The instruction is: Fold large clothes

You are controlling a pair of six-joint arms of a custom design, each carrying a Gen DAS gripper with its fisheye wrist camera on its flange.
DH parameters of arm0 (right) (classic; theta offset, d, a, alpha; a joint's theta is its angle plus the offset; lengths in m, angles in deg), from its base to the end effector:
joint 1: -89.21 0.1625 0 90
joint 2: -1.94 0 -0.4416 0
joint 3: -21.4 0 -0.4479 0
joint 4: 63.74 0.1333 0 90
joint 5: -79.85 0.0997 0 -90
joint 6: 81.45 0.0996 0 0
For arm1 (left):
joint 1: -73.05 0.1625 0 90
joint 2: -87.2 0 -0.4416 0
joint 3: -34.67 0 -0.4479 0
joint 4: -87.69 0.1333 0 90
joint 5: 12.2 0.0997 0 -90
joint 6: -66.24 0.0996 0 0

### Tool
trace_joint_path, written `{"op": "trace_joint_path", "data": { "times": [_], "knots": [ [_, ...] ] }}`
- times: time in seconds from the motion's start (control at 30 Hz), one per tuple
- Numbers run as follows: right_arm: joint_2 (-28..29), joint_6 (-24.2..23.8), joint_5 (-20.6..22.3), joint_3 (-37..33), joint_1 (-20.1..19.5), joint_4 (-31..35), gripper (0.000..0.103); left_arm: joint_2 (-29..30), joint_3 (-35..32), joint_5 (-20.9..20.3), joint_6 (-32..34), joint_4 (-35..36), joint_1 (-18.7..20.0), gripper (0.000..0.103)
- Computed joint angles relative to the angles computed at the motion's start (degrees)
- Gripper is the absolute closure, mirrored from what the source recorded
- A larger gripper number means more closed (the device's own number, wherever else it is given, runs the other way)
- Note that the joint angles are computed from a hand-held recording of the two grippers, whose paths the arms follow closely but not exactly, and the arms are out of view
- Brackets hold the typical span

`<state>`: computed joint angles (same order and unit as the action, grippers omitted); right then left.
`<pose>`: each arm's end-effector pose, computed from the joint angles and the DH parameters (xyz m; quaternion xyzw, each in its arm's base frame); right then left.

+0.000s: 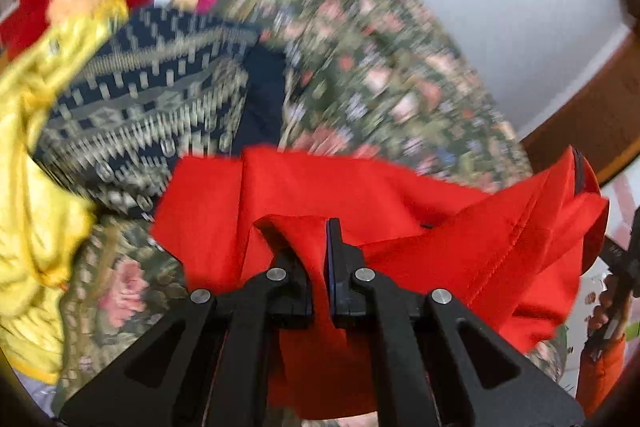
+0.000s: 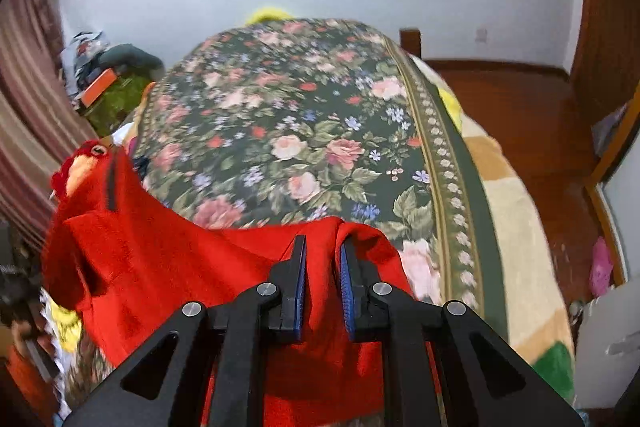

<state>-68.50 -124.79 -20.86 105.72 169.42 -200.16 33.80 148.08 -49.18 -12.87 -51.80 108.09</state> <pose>-0.0092 -0.7284 0.4423 0.2508 -0.9226 0.2094 0.2049 -0.3480 -0.5040 0.0520 -0.1464 0.8799 -0.3772 0.2490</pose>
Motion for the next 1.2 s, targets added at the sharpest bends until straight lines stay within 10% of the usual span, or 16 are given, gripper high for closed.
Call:
{"op": "trace_joint_path", "data": {
  "times": [0.2,0.37,0.47,0.63,0.77,0.93,1.2],
  "knots": [
    [2.12,-3.13,0.27,-3.84,-1.57,1.03,0.091,1.01,3.76,-2.09,2.56,-10.77,2.48,0.094],
    [2.65,-5.04,-7.74,-3.02,-1.15,-16.60,0.091,1.25,1.00,-1.97,2.04,-2.07,2.31,0.094],
    [1.58,4.38,-4.24,-8.00,-3.59,-9.26,0.091,0.79,0.73,-2.63,0.73,-1.52,2.47,0.093],
    [-2.98,-3.82,-4.13,-4.52,-4.20,-8.83,0.091,-2.81,2.53,-1.38,-3.43,-1.38,-0.20,0.083],
    [-6.33,-9.89,-3.77,1.13,-3.17,-8.31,0.091,-7.88,3.80,5.04,-13.53,7.53,-4.53,0.057],
    [-8.64,-11.56,-0.77,6.81,-0.72,-4.87,0.091,-10.70,1.33,7.17,-21.72,24.78,-7.57,0.055],
    [-8.48,-13.57,-0.08,14.77,4.04,-1.37,0.091,-3.27,-2.60,0.42,-4.74,20.16,-6.13,0.054]
  ]
}}
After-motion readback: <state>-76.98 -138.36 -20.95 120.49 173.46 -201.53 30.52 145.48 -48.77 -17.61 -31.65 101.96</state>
